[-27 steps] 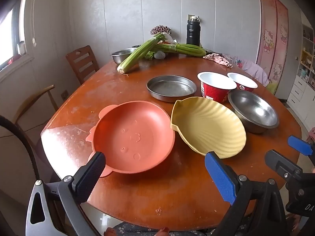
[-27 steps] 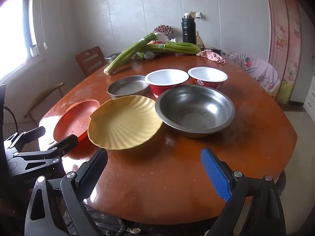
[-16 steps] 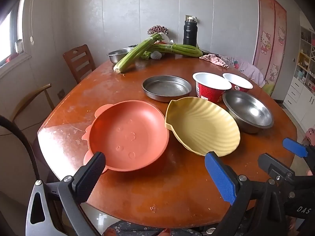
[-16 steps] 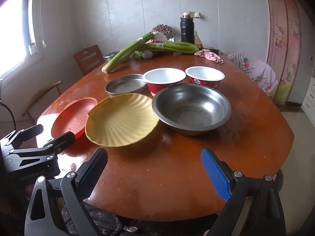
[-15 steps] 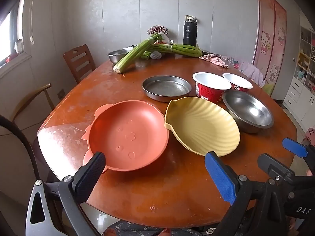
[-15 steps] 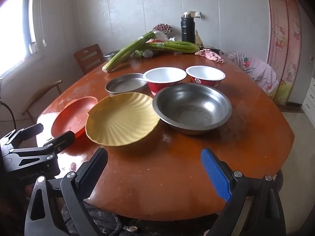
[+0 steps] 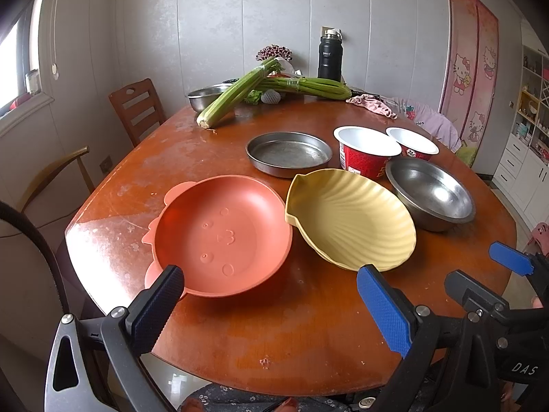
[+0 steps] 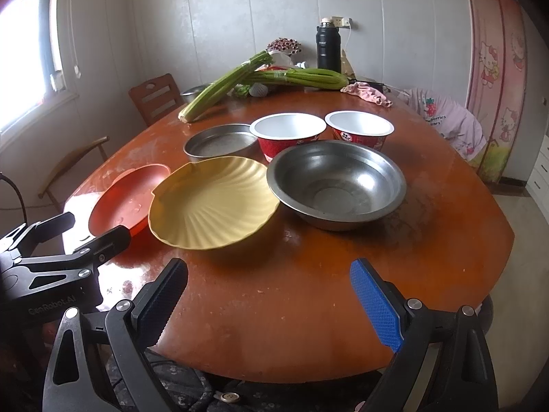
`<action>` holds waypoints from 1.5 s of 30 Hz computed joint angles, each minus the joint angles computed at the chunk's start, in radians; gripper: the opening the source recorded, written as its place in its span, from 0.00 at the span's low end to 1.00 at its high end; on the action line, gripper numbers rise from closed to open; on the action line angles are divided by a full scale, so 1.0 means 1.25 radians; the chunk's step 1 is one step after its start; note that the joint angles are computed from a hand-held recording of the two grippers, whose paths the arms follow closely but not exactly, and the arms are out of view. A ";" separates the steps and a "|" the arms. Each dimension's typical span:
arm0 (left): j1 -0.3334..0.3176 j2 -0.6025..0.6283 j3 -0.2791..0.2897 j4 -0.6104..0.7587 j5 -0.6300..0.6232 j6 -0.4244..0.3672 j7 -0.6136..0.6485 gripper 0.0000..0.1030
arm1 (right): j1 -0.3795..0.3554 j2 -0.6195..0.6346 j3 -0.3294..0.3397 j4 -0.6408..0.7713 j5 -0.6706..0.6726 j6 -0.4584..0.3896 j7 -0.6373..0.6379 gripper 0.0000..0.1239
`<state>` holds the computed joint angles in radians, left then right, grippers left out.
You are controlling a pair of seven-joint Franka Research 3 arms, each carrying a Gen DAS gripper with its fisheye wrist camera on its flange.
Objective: Organize plates and bowls
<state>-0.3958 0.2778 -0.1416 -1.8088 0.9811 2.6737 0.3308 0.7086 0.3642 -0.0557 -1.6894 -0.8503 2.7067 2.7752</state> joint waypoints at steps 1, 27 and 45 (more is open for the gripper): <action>0.000 -0.001 0.000 -0.001 0.002 0.003 -0.001 0.98 | 0.000 0.000 0.000 0.000 0.001 -0.001 0.000 0.78; 0.002 -0.008 -0.003 -0.008 -0.002 0.006 0.003 0.98 | -0.002 -0.007 0.007 -0.002 -0.005 -0.017 0.001 0.78; 0.004 -0.011 -0.003 -0.011 -0.008 -0.001 0.005 0.98 | -0.006 -0.002 0.011 0.004 0.002 -0.016 -0.012 0.78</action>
<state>-0.3910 0.2645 -0.1459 -1.8229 0.9706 2.6721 0.3370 0.7017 0.3615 -0.0425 -1.6839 -0.8482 2.6864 2.7608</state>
